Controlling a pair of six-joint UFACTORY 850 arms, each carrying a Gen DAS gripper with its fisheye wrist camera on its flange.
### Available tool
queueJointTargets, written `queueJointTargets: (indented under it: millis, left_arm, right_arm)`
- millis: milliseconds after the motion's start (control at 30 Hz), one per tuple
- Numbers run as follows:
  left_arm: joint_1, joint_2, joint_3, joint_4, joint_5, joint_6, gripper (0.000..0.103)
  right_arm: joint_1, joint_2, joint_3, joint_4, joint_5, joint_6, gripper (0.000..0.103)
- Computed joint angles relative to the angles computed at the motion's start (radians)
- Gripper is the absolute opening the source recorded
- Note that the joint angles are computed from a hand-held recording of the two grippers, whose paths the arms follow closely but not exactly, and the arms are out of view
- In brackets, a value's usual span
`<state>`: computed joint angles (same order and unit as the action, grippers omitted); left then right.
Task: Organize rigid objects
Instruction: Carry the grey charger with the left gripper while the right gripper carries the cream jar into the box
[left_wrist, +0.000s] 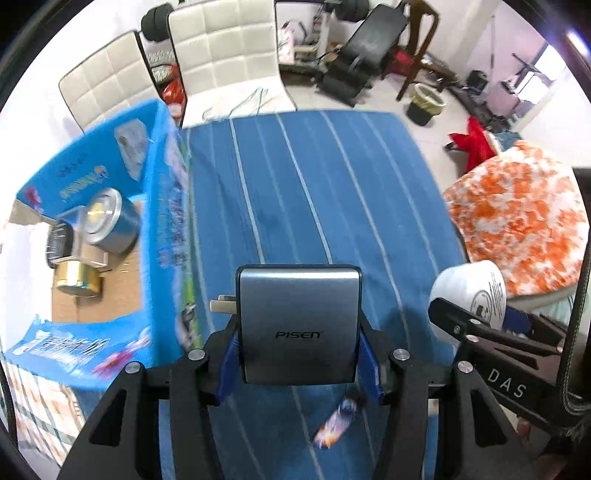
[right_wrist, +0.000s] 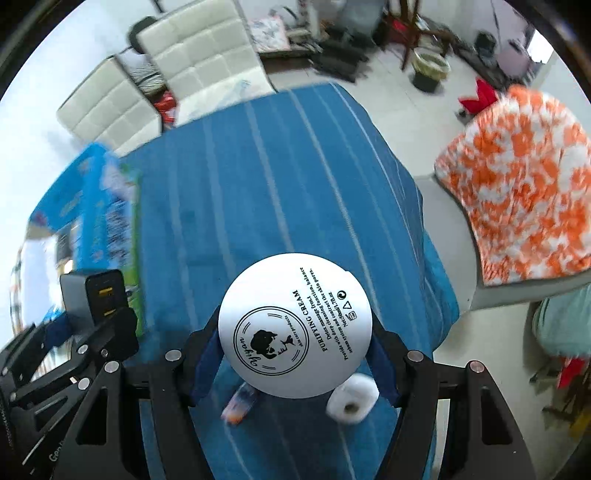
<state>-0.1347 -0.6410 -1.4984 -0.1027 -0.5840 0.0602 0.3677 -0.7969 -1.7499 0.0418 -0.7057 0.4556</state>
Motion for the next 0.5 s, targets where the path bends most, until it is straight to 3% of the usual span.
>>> queueJointTargets:
  millis: [233,500]
  left_arm:
    - [0.076,0.194,0.149,-0.032,0.045,0.109,0.051]
    - [0.194,0.342,0.247,0.006,0.059,0.111,0.051]
  right_arm:
    - [0.118,0.114,0.026,-0.048,0.030,0.055,0.071]
    - [0.233,0.105,-0.072,-0.057,0.012,0.085,0.071]
